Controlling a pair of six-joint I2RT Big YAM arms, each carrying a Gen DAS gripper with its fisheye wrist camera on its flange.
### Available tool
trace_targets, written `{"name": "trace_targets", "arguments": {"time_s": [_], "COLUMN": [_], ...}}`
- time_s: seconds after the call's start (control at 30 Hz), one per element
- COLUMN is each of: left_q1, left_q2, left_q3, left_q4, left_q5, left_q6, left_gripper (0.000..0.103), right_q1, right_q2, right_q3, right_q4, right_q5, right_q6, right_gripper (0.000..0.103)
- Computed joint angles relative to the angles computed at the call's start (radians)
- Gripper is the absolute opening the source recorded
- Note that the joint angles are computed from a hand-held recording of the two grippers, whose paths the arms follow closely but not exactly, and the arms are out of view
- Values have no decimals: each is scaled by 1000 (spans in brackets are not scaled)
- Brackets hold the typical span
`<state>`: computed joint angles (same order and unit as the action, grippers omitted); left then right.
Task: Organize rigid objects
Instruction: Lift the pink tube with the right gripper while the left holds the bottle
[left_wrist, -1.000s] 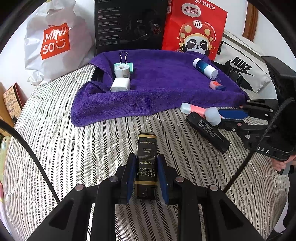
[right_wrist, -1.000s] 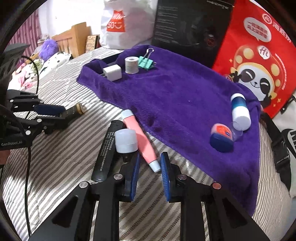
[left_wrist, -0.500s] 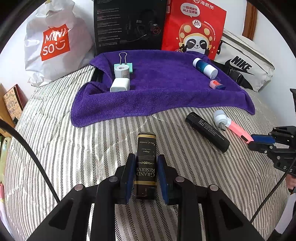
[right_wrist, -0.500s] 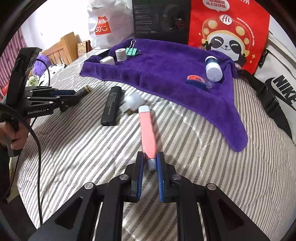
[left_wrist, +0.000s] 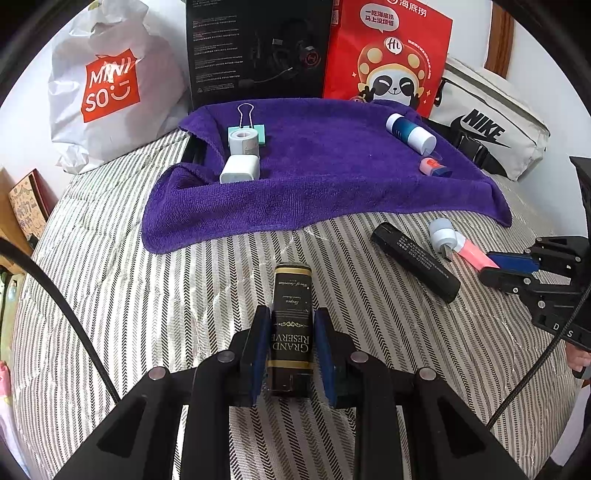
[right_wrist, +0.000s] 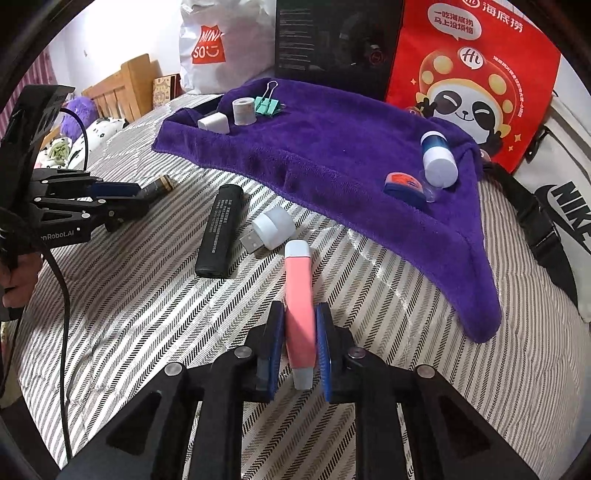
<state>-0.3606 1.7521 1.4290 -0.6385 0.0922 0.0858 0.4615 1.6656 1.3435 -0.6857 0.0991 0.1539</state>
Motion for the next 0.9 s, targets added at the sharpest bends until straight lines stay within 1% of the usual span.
{"name": "trace_targets", "arguments": {"time_s": [0.07, 0.17, 0.3, 0.4, 0.53, 0.63, 0.7, 0.77, 0.8, 0.83, 0.87, 0.9], "left_q1": [-1, -2, -1, -1, 2, 0, -9, -17, -16, -15, -15, -15], "left_q2": [-1, -2, -1, 1, 1, 3, 8, 11, 14, 18, 19, 19], "left_q3": [0, -2, -1, 7, 9, 14, 23, 31, 38, 46, 50, 52], "left_q4": [0, 0, 2, -13, -12, -25, -37, -45, -55, -66, -74, -79], "left_q5": [-4, -5, -5, -4, -2, -2, -23, -47, -47, -45, -46, -47], "left_q6": [5, 3, 9, 6, 7, -1, 6, 8, 4, 1, 1, 5], "left_gripper": [24, 24, 24, 24, 24, 26, 29, 29, 29, 28, 24, 23], "right_q1": [-2, -4, 0, 0, 2, 4, 3, 5, 7, 9, 9, 8], "right_q2": [7, 19, 16, 17, 21, 21, 18, 17, 16, 14, 14, 14], "right_q3": [11, 23, 16, 22, 29, 26, 20, 15, 12, 10, 9, 9], "right_q4": [-9, -6, 2, -13, -20, -14, -5, 3, 7, 10, 11, 11], "right_q5": [-3, -4, 3, 2, 10, 18, 15, 23, 28, 32, 33, 31], "right_q6": [16, 36, 27, 35, 66, 92, 112, 121, 119, 115, 114, 116], "right_gripper": [19, 18, 17, 17, 17, 18, 18, 18, 18, 18, 18, 18]}}
